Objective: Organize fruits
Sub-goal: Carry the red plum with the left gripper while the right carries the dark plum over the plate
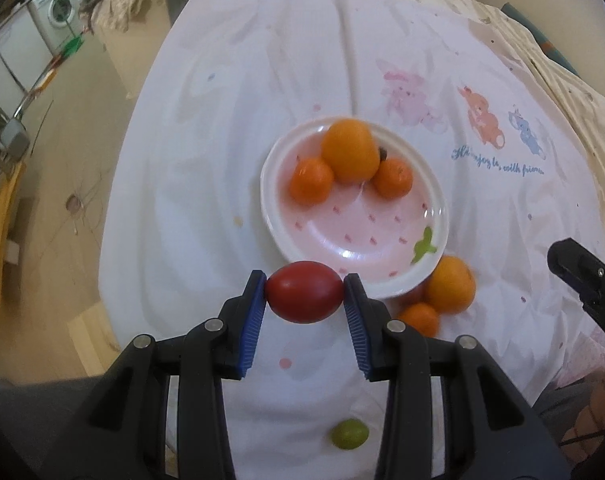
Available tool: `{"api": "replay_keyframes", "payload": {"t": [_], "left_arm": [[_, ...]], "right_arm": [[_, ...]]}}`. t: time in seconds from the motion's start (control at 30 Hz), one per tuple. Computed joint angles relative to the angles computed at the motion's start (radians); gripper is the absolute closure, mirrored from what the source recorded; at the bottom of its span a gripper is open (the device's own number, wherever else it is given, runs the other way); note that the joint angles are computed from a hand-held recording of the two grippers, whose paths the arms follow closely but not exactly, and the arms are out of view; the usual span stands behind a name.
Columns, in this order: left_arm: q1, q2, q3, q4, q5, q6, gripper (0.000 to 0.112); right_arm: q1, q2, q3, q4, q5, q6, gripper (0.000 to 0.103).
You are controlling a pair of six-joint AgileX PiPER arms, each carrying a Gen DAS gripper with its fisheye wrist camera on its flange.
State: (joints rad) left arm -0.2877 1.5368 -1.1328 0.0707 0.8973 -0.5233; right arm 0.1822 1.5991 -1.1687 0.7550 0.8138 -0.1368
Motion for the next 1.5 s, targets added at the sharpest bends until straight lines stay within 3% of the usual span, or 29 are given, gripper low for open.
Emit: {"api": "replay_keyframes", "payload": {"t": [0.37,0.6,0.77,1.13,1.3,1.5], "left_arm": [[-0.022,0.166,-0.213,0.016,0.066,0.045,0.077],[-0.028,0.266,-0.29,0.027,0.048,0.071,0.077],[0.001,0.321,-0.296,-0.046,0.019,0.107,0.077],[-0.009,0.409,-0.308,-0.096,-0.046,0.14,0.077],[-0.042,0.41,-0.3,0.023,-0.074,0.073,0.077],[-0.007,0.421,-0.295,-0.06,-0.083,0.112,0.076]], "right_arm": [[-0.021,0.211,-0.245,-0.024,0.088,-0.024,0.077],[-0.012,0.394,-0.432,-0.063,0.159,-0.007,0.077],[0.004,0.504,-0.526,-0.06,0.197,-0.021,0.077],[0.038,0.602,-0.583,-0.054,0.197,-0.043,0.076],[0.049,0.621,-0.598,-0.083,0.199,-0.028,0.075],[0.043,0.621,-0.594,-0.076,0.197,-0.022,0.075]]}}
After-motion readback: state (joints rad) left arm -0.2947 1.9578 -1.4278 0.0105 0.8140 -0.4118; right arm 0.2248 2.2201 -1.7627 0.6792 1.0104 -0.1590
